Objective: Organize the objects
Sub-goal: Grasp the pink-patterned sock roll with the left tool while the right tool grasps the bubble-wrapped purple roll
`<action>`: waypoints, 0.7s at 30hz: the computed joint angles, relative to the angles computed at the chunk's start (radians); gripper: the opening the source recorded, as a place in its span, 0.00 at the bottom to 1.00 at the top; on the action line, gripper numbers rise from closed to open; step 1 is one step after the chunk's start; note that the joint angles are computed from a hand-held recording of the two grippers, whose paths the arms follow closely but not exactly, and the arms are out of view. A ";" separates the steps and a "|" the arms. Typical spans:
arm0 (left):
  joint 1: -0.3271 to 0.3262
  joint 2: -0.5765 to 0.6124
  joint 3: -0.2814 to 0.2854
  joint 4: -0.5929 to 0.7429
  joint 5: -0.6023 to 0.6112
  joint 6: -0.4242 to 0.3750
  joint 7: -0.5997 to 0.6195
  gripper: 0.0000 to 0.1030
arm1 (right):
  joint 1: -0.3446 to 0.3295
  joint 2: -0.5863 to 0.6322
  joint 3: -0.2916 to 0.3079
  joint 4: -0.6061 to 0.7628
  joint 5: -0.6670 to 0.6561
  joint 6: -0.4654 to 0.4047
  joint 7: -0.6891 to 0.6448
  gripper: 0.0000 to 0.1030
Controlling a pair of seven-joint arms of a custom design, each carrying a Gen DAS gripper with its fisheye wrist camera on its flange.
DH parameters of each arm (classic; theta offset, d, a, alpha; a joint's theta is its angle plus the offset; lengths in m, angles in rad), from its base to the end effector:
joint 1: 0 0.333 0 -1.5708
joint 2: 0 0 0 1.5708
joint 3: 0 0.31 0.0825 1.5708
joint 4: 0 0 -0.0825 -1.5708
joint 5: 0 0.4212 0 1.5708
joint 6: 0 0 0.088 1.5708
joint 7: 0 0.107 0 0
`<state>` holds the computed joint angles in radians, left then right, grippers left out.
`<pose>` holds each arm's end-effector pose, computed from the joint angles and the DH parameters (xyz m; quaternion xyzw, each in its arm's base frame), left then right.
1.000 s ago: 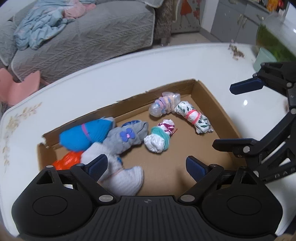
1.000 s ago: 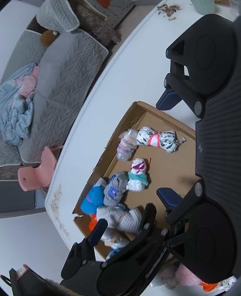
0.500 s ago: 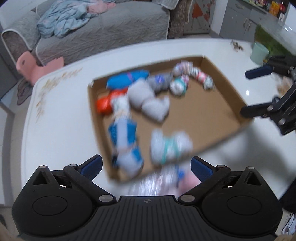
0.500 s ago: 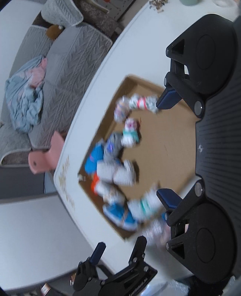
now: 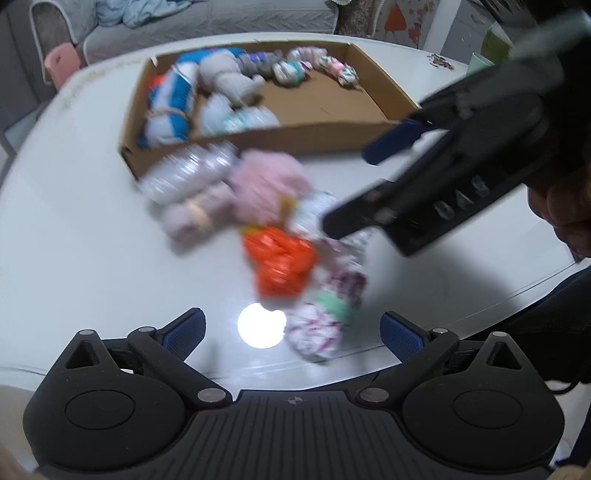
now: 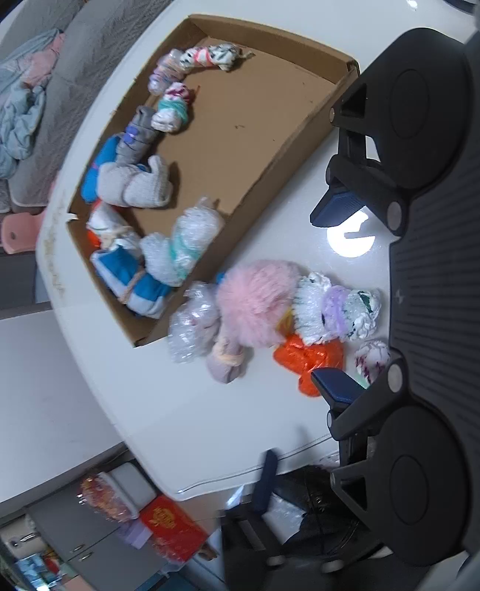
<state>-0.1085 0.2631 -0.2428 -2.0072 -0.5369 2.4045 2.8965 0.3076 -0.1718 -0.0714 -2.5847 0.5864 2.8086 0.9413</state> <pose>0.5992 -0.2191 0.3142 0.1382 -0.9632 0.2303 0.0045 0.4793 0.0886 0.3225 -0.7939 0.5584 -0.0705 0.2300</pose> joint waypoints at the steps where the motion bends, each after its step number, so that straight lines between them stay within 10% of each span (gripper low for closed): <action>1: -0.004 0.001 -0.001 -0.017 -0.004 0.022 -0.002 0.98 | 0.001 0.009 -0.002 0.007 0.004 -0.008 -0.003 0.77; 13: 0.011 0.052 -0.037 -0.030 -0.073 0.094 0.053 0.92 | -0.040 0.086 0.042 0.034 -0.046 -0.011 0.026 0.70; 21: 0.018 0.028 -0.039 -0.054 -0.120 0.083 0.113 0.70 | -0.065 0.093 0.054 0.027 -0.092 -0.017 0.062 0.60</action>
